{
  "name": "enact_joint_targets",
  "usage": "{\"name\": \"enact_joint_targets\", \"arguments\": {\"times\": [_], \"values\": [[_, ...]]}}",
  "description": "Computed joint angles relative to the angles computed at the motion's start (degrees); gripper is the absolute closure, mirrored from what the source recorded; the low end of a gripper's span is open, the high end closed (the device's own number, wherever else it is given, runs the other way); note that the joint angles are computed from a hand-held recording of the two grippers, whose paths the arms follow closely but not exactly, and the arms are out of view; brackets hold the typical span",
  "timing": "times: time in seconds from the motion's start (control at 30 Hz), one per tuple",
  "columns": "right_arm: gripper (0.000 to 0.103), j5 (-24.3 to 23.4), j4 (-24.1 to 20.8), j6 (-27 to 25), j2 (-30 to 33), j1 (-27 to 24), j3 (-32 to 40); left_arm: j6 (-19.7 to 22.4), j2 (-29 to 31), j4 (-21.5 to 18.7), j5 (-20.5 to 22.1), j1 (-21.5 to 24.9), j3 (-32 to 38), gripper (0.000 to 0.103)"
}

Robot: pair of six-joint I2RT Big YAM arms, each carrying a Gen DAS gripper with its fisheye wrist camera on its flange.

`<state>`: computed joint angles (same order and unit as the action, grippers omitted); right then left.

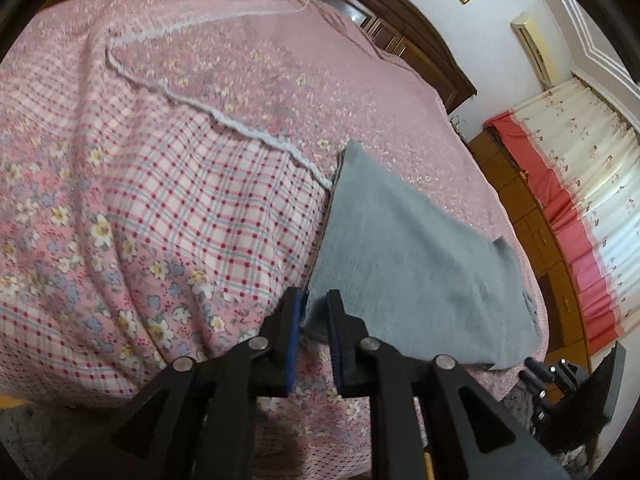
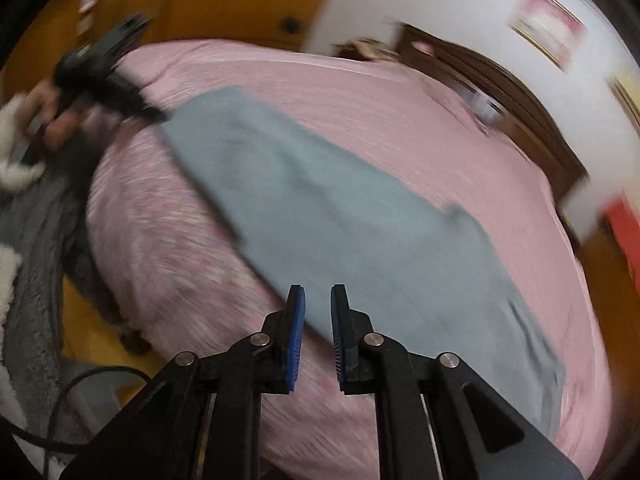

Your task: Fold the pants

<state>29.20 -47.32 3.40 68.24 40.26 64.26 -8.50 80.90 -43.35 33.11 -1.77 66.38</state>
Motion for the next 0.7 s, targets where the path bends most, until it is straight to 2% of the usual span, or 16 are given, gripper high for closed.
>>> {"name": "enact_joint_targets", "arguments": {"times": [0.13, 0.33, 0.37, 0.4, 0.47, 0.5, 0.53, 0.63, 0.67, 0.7], "values": [[0.090, 1.3, -1.8, 3.3, -3.9, -1.1, -2.9, -1.9, 0.7, -0.1, 2.2, 0.7, 0.1, 0.089], [0.090, 3.4, -2.1, 3.2, -6.2, 0.6, -5.9, -4.1, 3.9, -1.9, 10.7, 3.7, 1.5, 0.086], [0.090, 3.5, -2.0, 3.1, -6.4, 0.9, -6.1, -3.7, 4.8, -2.9, 11.9, 3.8, 2.3, 0.080], [0.090, 3.3, -1.8, 3.0, -6.6, 1.1, -6.3, -3.1, 6.1, -4.2, 14.0, 3.8, 3.5, 0.066], [0.090, 3.9, -1.2, 3.0, -6.3, 1.8, -6.2, -1.9, 7.6, -5.3, 17.9, 4.0, 4.9, 0.047], [0.090, 4.2, -0.9, 3.1, -6.3, 2.2, -6.3, -1.8, 7.6, -5.0, 18.9, 3.9, 4.9, 0.040], [0.090, 4.4, -0.9, 3.1, -6.5, 2.3, -6.3, -1.8, 7.3, -4.4, 18.7, 3.7, 4.7, 0.039], [0.090, 5.1, -1.1, 3.8, -7.5, 2.5, -6.5, -0.6, 7.3, -4.3, 15.8, 2.8, 5.3, 0.042], [0.090, 5.3, -1.3, 4.4, -8.2, 2.4, -6.7, -1.1, 7.0, -3.9, 14.5, 2.4, 5.1, 0.059], [0.090, 5.4, -1.5, 5.1, -9.0, 2.5, -7.0, -1.9, 7.0, -3.8, 11.8, 2.1, 5.2, 0.086]]}}
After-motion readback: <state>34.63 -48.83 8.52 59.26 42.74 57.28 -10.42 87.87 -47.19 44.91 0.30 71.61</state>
